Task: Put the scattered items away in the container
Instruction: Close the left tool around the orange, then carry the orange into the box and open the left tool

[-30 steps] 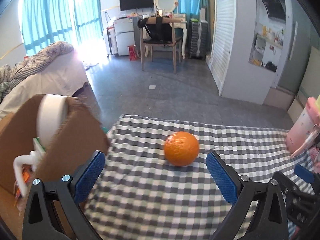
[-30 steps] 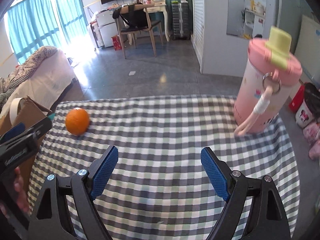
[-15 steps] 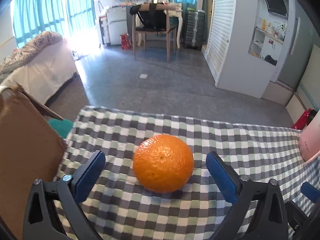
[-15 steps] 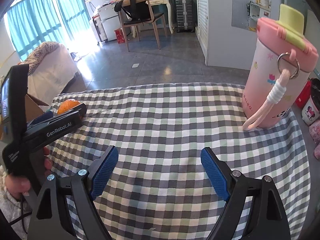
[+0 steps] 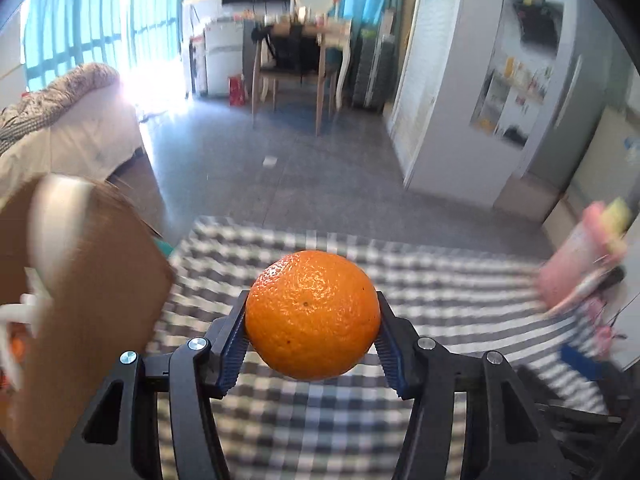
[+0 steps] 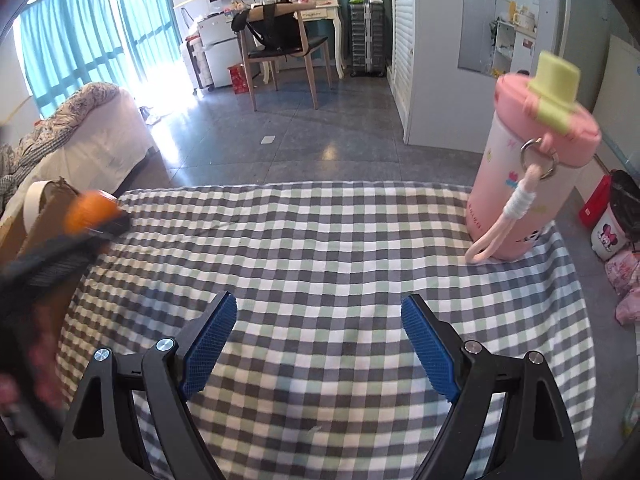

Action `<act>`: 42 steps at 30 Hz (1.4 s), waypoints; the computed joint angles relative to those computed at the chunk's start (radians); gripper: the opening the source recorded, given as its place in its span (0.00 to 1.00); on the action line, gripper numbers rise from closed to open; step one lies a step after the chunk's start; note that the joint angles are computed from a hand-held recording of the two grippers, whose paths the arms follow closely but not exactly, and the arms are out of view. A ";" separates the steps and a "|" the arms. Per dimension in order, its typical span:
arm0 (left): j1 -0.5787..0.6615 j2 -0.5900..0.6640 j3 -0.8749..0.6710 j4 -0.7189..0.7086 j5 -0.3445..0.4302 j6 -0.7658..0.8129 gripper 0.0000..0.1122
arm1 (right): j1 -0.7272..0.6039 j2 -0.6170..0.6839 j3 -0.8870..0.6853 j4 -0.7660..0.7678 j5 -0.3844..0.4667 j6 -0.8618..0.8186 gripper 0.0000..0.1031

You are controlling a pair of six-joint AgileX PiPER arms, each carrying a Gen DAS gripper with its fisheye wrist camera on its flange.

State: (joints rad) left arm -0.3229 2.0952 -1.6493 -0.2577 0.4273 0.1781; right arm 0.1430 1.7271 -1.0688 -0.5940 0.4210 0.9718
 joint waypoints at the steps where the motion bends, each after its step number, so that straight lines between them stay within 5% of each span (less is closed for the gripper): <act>1: 0.013 -0.037 0.021 -0.012 -0.004 0.022 0.52 | 0.017 -0.017 0.007 -0.020 0.011 0.024 0.82; 9: 0.183 -0.211 0.120 0.167 -0.020 -0.097 0.52 | 0.165 -0.061 -0.029 -0.124 0.123 0.146 0.82; 20: 0.380 -0.070 0.048 0.135 0.044 -0.036 0.52 | 0.356 0.073 -0.247 -0.115 0.282 0.114 0.82; 25: 0.370 -0.038 0.066 0.313 0.018 -0.136 0.81 | 0.405 0.120 -0.313 -0.113 0.337 0.112 0.82; 27: 0.377 -0.091 0.154 0.195 -0.076 0.000 0.92 | 0.412 0.124 -0.325 -0.111 0.352 0.122 0.82; 30: 0.379 -0.154 0.224 0.069 -0.123 0.145 0.92 | 0.409 0.110 -0.325 -0.086 0.358 0.136 0.82; 36: 0.362 -0.251 0.306 -0.238 -0.071 0.412 0.92 | 0.430 0.046 -0.300 -0.123 0.404 0.187 0.82; 42: 0.260 -0.306 0.393 -0.184 -0.112 0.396 0.92 | 0.431 0.001 -0.254 -0.150 0.428 0.223 0.85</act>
